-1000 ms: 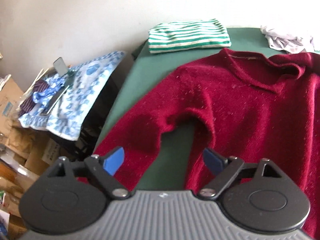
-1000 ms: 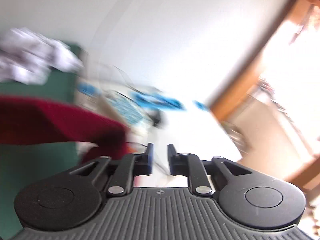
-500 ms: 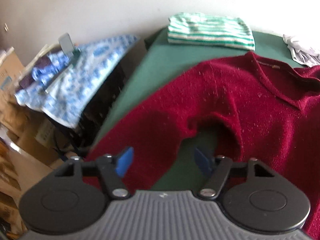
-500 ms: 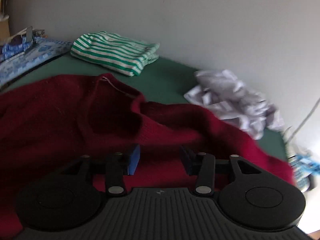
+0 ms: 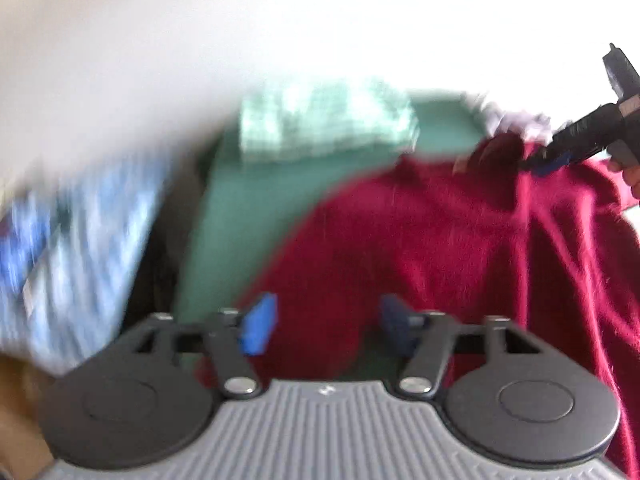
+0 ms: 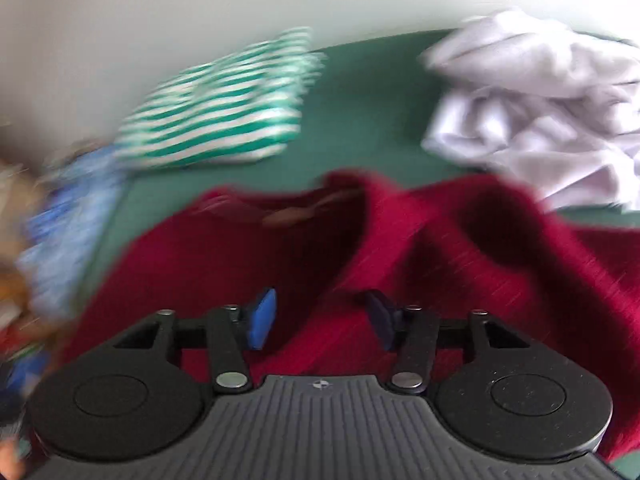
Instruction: Fold clothes
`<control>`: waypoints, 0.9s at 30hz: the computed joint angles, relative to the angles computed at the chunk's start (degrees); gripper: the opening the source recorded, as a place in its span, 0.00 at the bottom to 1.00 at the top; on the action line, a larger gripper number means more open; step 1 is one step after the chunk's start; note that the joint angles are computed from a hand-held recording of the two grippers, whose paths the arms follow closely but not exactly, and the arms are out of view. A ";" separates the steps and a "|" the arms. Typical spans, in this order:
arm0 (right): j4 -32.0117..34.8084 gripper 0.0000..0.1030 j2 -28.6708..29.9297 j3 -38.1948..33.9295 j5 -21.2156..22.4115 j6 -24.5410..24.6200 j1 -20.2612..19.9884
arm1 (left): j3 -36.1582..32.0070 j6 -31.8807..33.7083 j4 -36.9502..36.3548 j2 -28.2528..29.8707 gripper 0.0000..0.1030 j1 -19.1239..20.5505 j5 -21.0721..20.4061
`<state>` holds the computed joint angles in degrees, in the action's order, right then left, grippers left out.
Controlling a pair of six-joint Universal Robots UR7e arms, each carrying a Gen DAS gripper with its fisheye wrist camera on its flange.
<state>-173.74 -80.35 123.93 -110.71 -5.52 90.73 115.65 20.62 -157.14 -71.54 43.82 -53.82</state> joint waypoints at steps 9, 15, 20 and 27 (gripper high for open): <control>-28.67 0.59 14.55 -6.45 -31.65 -26.89 3.92 | -26.72 9.49 10.68 24.66 0.60 8.08 -2.88; -19.88 0.31 12.14 -6.41 -27.40 -17.00 0.51 | -28.96 7.60 12.66 26.26 0.68 10.88 -7.36; -40.13 0.08 18.75 -11.25 -31.67 -28.83 0.71 | -28.98 5.27 9.42 28.41 0.19 8.95 -4.92; -57.17 0.11 29.37 -21.46 -38.66 -46.72 -1.12 | -34.58 14.65 -7.94 39.63 0.23 6.24 8.98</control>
<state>-230.91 -50.98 102.47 -149.37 -52.24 89.61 81.07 35.26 -165.07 -31.91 50.06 -44.84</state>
